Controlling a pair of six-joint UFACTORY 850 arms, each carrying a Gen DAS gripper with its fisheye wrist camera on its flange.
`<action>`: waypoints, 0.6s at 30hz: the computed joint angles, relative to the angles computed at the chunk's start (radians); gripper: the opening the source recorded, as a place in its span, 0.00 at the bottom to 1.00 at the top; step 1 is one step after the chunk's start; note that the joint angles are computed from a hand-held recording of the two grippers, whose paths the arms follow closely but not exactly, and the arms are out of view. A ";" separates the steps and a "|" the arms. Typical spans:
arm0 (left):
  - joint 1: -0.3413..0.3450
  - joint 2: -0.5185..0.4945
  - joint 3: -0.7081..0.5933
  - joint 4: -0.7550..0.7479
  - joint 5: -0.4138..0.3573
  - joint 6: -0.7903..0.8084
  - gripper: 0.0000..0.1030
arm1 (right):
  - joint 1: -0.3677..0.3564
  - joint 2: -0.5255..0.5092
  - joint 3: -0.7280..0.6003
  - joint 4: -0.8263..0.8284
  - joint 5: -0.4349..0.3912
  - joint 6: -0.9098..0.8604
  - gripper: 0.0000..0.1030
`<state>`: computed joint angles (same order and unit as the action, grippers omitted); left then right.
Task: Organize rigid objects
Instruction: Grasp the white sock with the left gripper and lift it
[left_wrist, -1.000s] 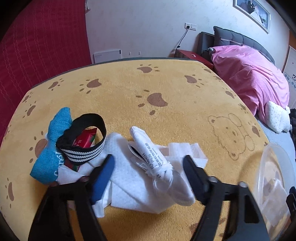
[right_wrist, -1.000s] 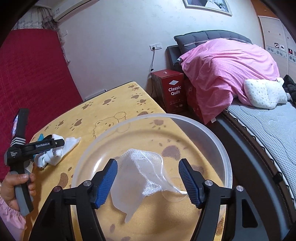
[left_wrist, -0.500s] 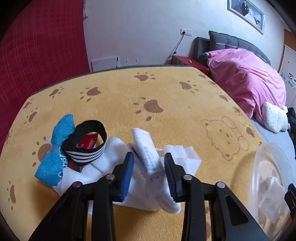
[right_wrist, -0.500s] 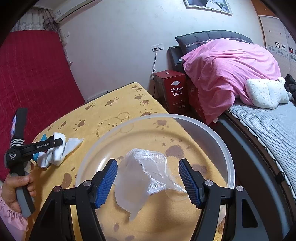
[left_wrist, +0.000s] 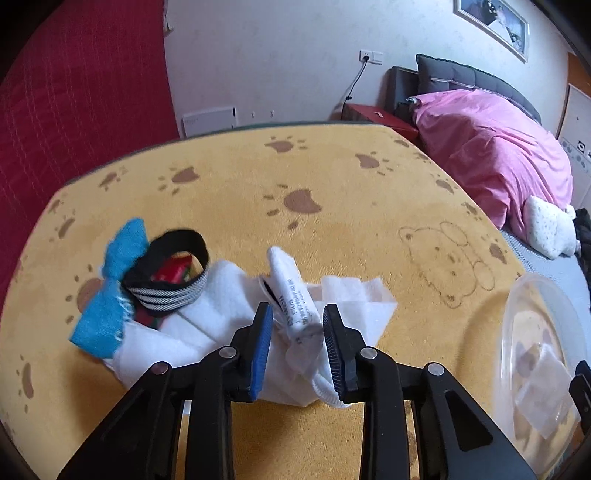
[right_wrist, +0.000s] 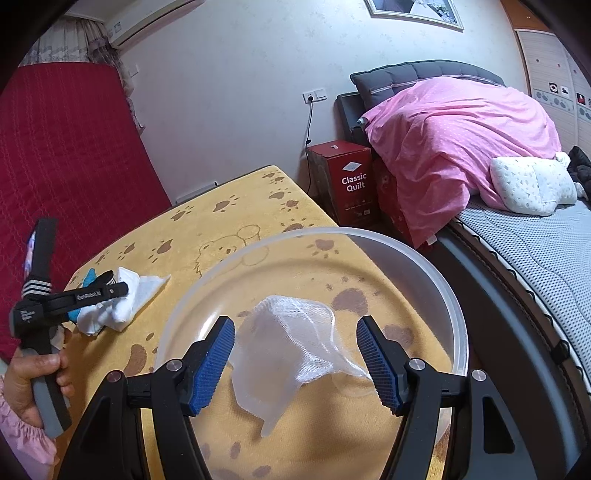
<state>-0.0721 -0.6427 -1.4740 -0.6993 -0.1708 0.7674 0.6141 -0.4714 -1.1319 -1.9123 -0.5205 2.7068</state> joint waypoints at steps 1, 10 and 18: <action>0.002 -0.004 -0.004 -0.023 -0.011 0.018 0.32 | 0.001 0.000 0.000 0.000 0.000 0.001 0.70; 0.001 -0.033 -0.035 -0.010 -0.042 -0.012 0.33 | 0.003 -0.002 -0.001 0.005 -0.003 0.001 0.70; 0.009 0.001 0.004 -0.224 -0.027 0.185 0.29 | 0.005 0.001 0.003 -0.002 -0.015 0.014 0.70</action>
<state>-0.0634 -0.6417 -1.4697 -0.9234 -0.1980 0.9519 0.6189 -0.4707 -1.1289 -1.9144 -0.5352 2.7212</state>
